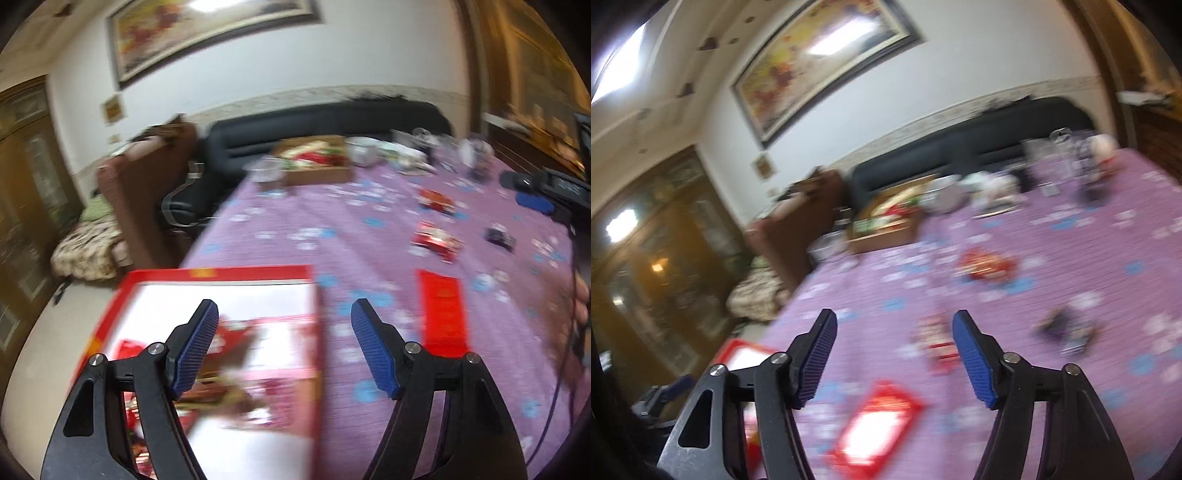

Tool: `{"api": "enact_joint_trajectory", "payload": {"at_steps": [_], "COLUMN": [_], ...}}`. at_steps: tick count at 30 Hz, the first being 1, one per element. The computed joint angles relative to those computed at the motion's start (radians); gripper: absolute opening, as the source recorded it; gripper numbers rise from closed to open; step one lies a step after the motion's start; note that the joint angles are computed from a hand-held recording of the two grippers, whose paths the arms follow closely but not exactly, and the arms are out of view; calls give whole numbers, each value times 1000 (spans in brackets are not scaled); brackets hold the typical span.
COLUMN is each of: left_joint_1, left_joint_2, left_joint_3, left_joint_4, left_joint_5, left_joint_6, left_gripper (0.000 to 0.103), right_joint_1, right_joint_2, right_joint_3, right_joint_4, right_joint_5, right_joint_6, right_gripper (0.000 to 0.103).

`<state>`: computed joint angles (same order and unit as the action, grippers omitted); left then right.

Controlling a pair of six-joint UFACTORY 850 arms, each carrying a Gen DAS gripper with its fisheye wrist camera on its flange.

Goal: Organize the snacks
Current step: 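Grasp the red gold-lettered packet with the left gripper while the right grasps the dark purple packet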

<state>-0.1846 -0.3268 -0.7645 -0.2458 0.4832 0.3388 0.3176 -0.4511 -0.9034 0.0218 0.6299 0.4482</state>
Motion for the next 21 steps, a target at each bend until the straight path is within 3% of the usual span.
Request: {"api": "enact_joint_trajectory", "payload": {"at_steps": [4, 10, 13, 17, 21], "left_joint_1": [-74, -162, -175, -191, -184], "left_joint_2": [-55, -156, -191, -215, -252], "left_joint_3": [-67, -165, -200, -227, -275], "left_joint_4": [14, -191, -254, -317, -349], "left_joint_5": [-90, -177, -211, -223, -306], "left_joint_6": [18, 217, 269, 335, 359], "left_gripper": [75, 74, 74, 74, 74], "right_joint_1": [-93, -218, -223, -199, -192], "right_joint_2": [3, -47, -77, -108, -158], "right_joint_3": [16, 18, -13, -51, -110], "right_joint_4": [51, -156, -194, -106, -121], "right_joint_5": [-35, -15, -38, -71, -150], "right_joint_6": [-23, 273, 312, 175, 150], "right_gripper": [71, 71, 71, 71, 71]}}
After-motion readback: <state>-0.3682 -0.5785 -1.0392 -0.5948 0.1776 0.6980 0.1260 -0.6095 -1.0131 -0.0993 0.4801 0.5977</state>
